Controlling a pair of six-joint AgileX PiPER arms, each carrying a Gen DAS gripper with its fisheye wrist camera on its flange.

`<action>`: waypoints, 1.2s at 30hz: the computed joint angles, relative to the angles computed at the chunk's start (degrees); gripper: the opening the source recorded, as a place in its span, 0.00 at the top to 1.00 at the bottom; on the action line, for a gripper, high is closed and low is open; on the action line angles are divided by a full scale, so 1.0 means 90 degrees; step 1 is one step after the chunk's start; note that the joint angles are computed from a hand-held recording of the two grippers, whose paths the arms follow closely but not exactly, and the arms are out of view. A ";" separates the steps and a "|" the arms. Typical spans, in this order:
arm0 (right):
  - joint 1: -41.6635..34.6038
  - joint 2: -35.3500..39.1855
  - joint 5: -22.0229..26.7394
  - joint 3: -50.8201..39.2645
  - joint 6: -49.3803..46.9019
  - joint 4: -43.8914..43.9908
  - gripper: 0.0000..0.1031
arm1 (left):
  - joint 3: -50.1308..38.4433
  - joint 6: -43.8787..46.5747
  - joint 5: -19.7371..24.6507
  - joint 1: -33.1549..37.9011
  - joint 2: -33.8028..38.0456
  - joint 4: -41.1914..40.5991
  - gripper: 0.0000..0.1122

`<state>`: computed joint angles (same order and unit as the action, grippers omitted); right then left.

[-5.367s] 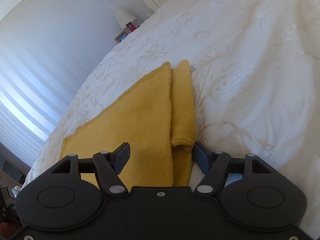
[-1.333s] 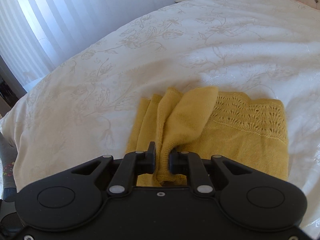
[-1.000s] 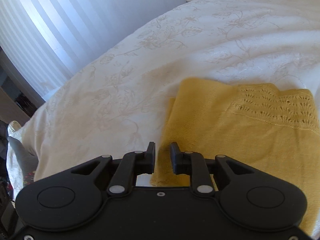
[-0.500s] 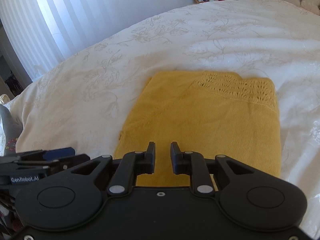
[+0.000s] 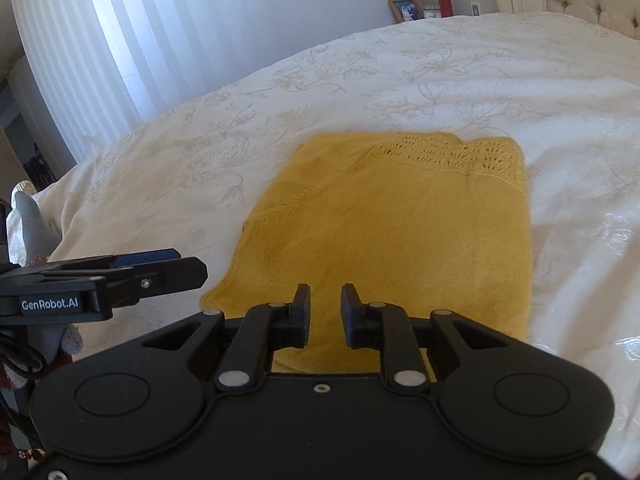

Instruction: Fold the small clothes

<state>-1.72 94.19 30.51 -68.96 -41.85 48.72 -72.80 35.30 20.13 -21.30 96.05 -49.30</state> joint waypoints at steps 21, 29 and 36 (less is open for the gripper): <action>-0.1517 -0.0614 0.0827 0.1150 -0.1899 0.2129 0.61 | -0.0450 -0.1804 -0.0079 -0.0600 0.0424 0.1664 0.49; -0.1697 -0.0724 0.0936 0.1375 -0.2119 0.2386 0.61 | -0.1251 -0.3446 0.0639 -0.0811 0.0823 0.3432 0.49; -0.1861 -0.0775 0.1089 0.1397 -0.2292 0.2380 0.61 | -0.1446 -0.3249 0.1063 -0.0462 0.0981 0.2339 0.98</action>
